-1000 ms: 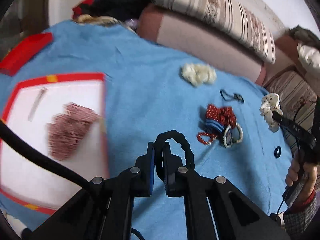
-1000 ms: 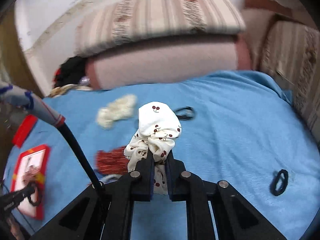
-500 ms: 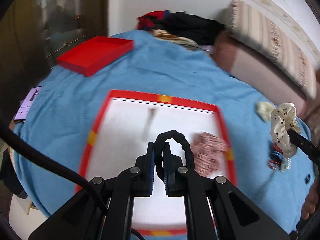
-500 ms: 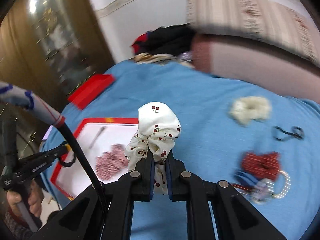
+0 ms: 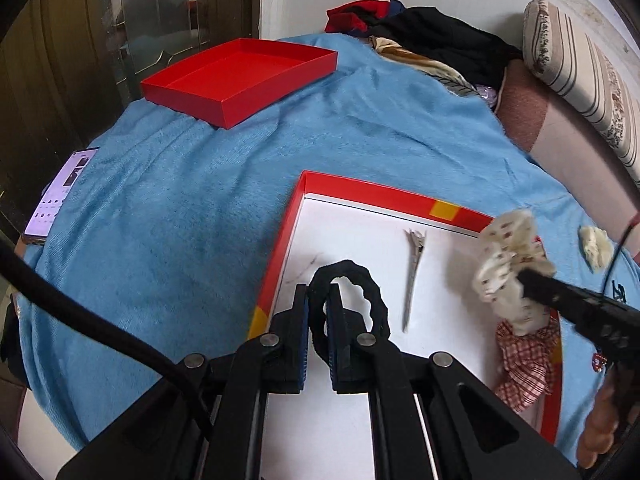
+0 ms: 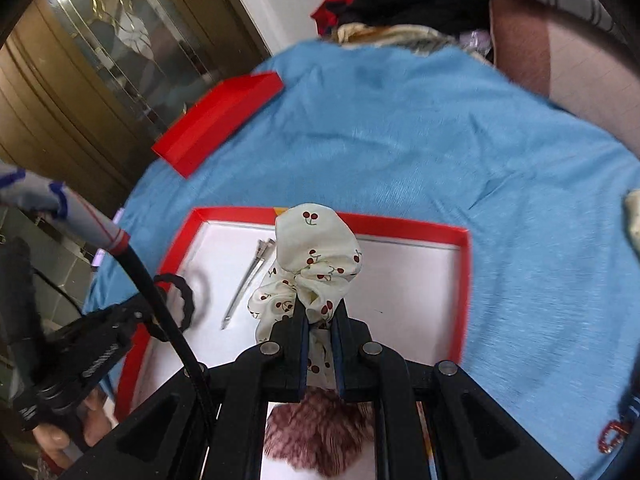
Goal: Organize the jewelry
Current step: 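Drop the white scrunchie in the tray with right tool while left tool releases hair tie, then move both tools back over the remaining accessory pile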
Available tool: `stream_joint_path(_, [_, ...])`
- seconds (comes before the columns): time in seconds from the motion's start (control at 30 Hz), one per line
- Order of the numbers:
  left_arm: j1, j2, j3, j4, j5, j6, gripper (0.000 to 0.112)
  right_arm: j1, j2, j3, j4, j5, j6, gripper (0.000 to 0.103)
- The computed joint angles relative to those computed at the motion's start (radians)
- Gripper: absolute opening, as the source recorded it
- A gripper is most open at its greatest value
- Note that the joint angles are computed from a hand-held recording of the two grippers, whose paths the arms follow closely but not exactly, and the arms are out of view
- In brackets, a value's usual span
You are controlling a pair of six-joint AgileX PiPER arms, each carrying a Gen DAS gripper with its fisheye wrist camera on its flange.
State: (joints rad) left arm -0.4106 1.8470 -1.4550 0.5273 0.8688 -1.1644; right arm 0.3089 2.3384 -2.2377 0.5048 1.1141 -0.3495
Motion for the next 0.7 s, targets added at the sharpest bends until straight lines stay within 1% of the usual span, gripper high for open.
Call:
stream_joint_path(0.07, [0.007,0.004,0.004,0.000,-0.009,0.003,0.008,0.012,0.040,-0.053,-0.025,0.014,0.021,0.013])
stream_joint_path(0.1, [0.010,0.004,0.010,0.000,-0.013,0.000,0.008,0.017,0.041,-0.047,-0.037,0.004,0.022,0.016])
stream_joint_path(0.17, [0.017,0.001,0.018,0.002,-0.022,-0.007,0.008,0.027,0.017,0.005,-0.055,-0.046,0.011,0.018])
stream_joint_path(0.2, [0.019,-0.005,0.027,0.006,-0.028,-0.016,0.010,0.030,0.016,0.006,-0.059,-0.051,0.006,0.027])
stream_joint_path(0.23, [0.021,-0.008,0.031,0.005,-0.032,-0.019,0.013,0.033,0.009,0.014,-0.069,-0.063,0.002,0.031])
stream_joint_path(0.27, [0.022,-0.015,0.038,0.006,-0.038,-0.024,0.017,0.035,0.005,0.020,-0.076,-0.075,-0.001,0.036])
stream_joint_path(0.3, [0.021,-0.021,0.042,0.009,-0.040,-0.030,0.023,0.036,-0.011,0.042,-0.079,-0.092,-0.010,0.040])
stream_joint_path(0.37, [0.010,-0.033,0.048,0.024,-0.032,-0.049,0.028,0.034,-0.020,0.044,-0.076,-0.093,-0.017,0.043])
stream_joint_path(0.47, [-0.014,-0.052,0.040,0.043,0.001,-0.072,0.036,0.019,-0.077,0.111,-0.057,-0.121,-0.042,0.049])
stream_joint_path(0.53, [-0.035,-0.071,0.040,0.062,0.019,-0.097,0.038,0.006,-0.125,0.165,-0.048,-0.150,-0.059,0.049])
stream_joint_path(0.6, [-0.063,-0.082,0.031,0.087,0.054,-0.122,0.043,-0.013,-0.177,0.235,-0.035,-0.183,-0.085,0.051])
stream_joint_path(0.67, [-0.101,-0.094,0.021,0.117,0.095,-0.151,0.044,-0.035,-0.235,0.316,-0.032,-0.220,-0.107,0.053])
stream_joint_path(0.7, [-0.115,-0.098,0.016,0.124,0.110,-0.159,0.047,-0.053,-0.266,0.361,-0.019,-0.235,-0.130,0.053])
